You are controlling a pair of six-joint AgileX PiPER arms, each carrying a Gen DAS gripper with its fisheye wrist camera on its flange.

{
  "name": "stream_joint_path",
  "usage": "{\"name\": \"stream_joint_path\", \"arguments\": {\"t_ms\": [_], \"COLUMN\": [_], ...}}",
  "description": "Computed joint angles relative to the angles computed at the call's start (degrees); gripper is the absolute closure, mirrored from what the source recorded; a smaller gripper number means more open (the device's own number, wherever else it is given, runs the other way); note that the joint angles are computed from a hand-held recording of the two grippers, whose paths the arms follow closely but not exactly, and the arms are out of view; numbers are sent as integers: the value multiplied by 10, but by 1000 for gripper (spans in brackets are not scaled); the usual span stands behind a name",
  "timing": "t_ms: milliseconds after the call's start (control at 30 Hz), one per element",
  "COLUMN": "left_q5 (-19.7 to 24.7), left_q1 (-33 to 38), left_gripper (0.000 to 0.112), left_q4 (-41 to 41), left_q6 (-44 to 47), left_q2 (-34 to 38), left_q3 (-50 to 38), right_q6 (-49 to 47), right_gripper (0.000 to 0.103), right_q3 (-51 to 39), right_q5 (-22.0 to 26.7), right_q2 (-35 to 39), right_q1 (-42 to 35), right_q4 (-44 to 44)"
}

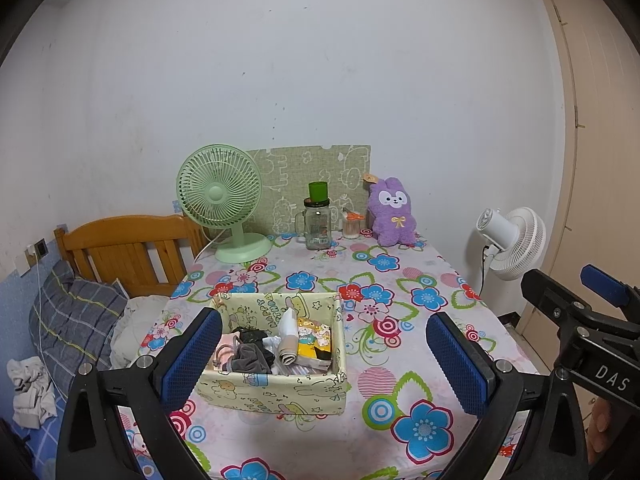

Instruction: Organize soft objects

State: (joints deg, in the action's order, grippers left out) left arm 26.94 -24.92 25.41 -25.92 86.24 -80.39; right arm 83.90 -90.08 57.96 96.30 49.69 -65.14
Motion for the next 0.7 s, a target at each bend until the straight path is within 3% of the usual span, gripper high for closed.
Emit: {"name": "stream_joint_path", "arguments": {"t_ms": [700], "left_q5": [-3], "left_q1": [6], "left_gripper": [10], "left_q4": [3], "left_q6": [-2], "left_q2": [7], "left_q3": [-3], "right_q6": [-3], "right_gripper": [3], "right_q3": [-6], "right_q5": [0], "right_q2": [7], "right_q1": [-2], "right_q4": [4]}}
